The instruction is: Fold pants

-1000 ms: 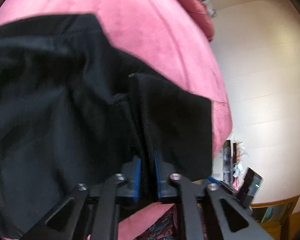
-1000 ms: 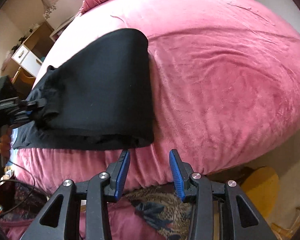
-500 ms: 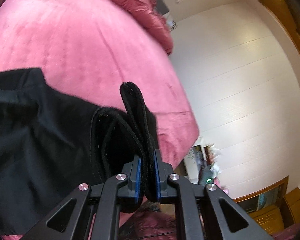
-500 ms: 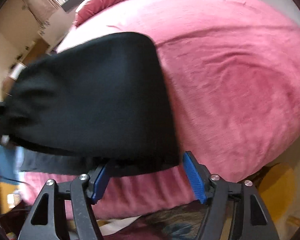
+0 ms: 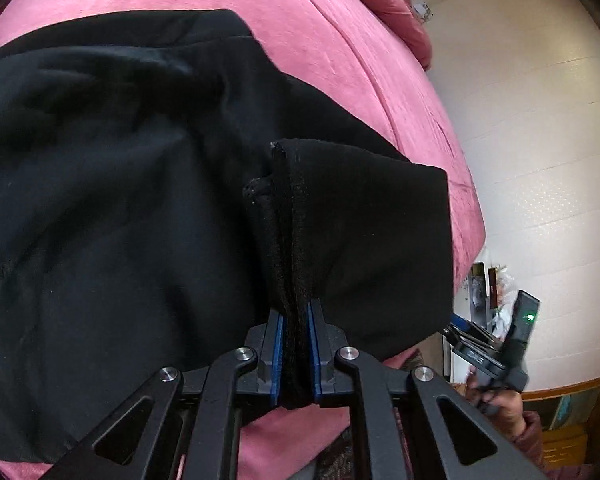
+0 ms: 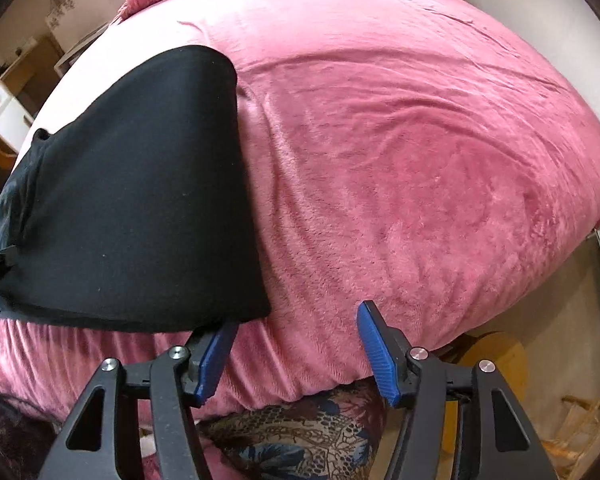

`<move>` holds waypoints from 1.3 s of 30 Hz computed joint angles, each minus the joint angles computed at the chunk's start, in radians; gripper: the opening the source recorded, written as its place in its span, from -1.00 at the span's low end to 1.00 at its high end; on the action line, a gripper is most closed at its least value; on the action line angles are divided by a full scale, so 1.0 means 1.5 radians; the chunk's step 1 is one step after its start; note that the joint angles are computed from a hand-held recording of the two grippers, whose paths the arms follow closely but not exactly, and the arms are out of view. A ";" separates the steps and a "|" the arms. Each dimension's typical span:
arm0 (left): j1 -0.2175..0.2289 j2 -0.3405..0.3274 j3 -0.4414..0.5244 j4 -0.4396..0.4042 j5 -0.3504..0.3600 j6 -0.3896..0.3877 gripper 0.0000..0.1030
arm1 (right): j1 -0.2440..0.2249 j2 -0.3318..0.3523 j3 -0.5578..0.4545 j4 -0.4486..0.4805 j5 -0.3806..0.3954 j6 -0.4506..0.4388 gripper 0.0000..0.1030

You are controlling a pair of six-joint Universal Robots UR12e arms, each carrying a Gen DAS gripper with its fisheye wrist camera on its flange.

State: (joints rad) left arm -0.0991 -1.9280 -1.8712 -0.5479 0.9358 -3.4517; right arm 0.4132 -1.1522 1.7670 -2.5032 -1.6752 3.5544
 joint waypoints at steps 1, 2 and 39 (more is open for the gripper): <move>0.001 0.000 -0.001 0.003 -0.001 -0.002 -0.79 | 0.000 -0.003 -0.001 0.008 0.001 -0.007 0.19; -0.005 -0.004 0.004 0.008 0.006 -0.006 -0.79 | 0.002 -0.012 0.002 0.018 -0.003 -0.017 0.19; -0.073 0.074 -0.039 0.089 0.305 -0.005 -0.32 | 0.068 0.151 -0.259 0.008 0.186 -0.179 0.16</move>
State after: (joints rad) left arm -0.2087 -1.8177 -1.9295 -0.4139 1.3931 -3.4599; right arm 0.5147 -0.9259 1.3785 -2.4906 -1.3964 3.2858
